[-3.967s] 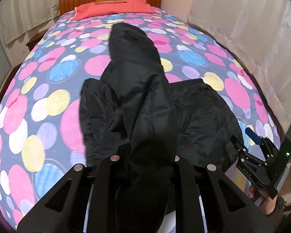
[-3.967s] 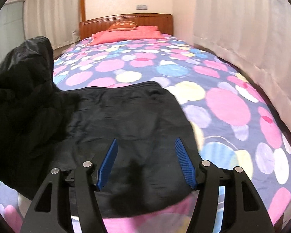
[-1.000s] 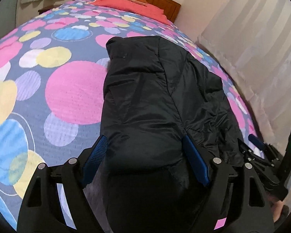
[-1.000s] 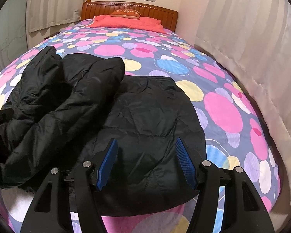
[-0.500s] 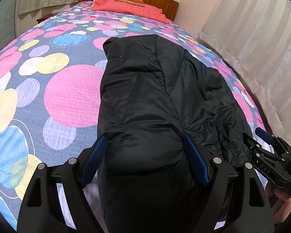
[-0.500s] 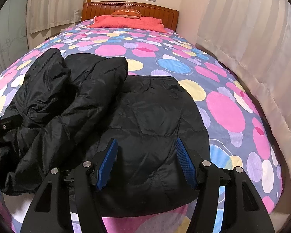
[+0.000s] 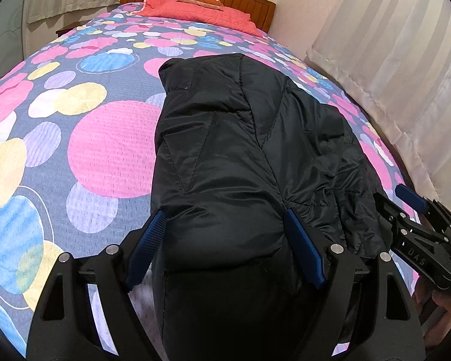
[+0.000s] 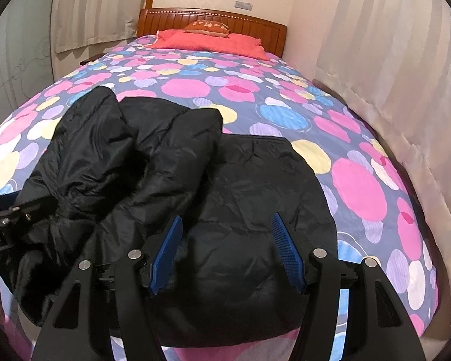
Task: Fold large clothes
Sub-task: 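Hold the bundle with the left tool while the right tool presses the fold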
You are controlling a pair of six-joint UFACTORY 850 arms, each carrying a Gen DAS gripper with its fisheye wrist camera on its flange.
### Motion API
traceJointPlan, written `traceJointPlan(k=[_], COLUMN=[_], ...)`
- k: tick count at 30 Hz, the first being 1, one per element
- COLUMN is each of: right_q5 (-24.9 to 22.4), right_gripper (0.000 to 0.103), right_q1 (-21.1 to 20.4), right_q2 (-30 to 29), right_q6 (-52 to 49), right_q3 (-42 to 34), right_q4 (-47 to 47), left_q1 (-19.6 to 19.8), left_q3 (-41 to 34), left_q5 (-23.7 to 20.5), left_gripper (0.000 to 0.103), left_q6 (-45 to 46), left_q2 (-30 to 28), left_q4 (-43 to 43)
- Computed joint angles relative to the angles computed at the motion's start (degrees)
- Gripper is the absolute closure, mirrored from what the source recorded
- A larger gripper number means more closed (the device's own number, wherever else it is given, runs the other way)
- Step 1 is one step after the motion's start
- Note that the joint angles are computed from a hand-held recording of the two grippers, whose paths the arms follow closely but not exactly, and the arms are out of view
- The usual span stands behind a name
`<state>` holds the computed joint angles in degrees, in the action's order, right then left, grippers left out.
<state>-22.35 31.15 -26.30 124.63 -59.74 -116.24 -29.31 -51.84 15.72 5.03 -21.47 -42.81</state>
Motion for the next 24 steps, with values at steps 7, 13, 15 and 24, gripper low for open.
traceJointPlan(k=[7,13,15,24], right_q5=[1.1,3.8,5.0,10.2], right_gripper=[0.041,0.041,0.041,0.041], right_q1=[0.5,0.6,0.5,0.5], right_q2=[-0.3,-2.2,-2.6,-4.7], right_q6=[1.9,1.2,2.9,5.0], right_q3=[-1.5,-4.0,-4.4,-7.0], right_q4=[-1.7,-0.4,-1.3,-2.3], left_q1=[0.0,0.0,0.0,0.2], left_q3=[-0.1,-0.2,-0.2,-0.5], left_q5=[0.2,0.4,0.5,0.4], left_gripper=[0.023,0.022,0.022,0.022], left_q6=[0.9,1.5,1.8,0.7], left_q2=[-0.1,-0.2,-0.2,-0.7], left_q4=[-0.7,-1.0,-1.3,0.1])
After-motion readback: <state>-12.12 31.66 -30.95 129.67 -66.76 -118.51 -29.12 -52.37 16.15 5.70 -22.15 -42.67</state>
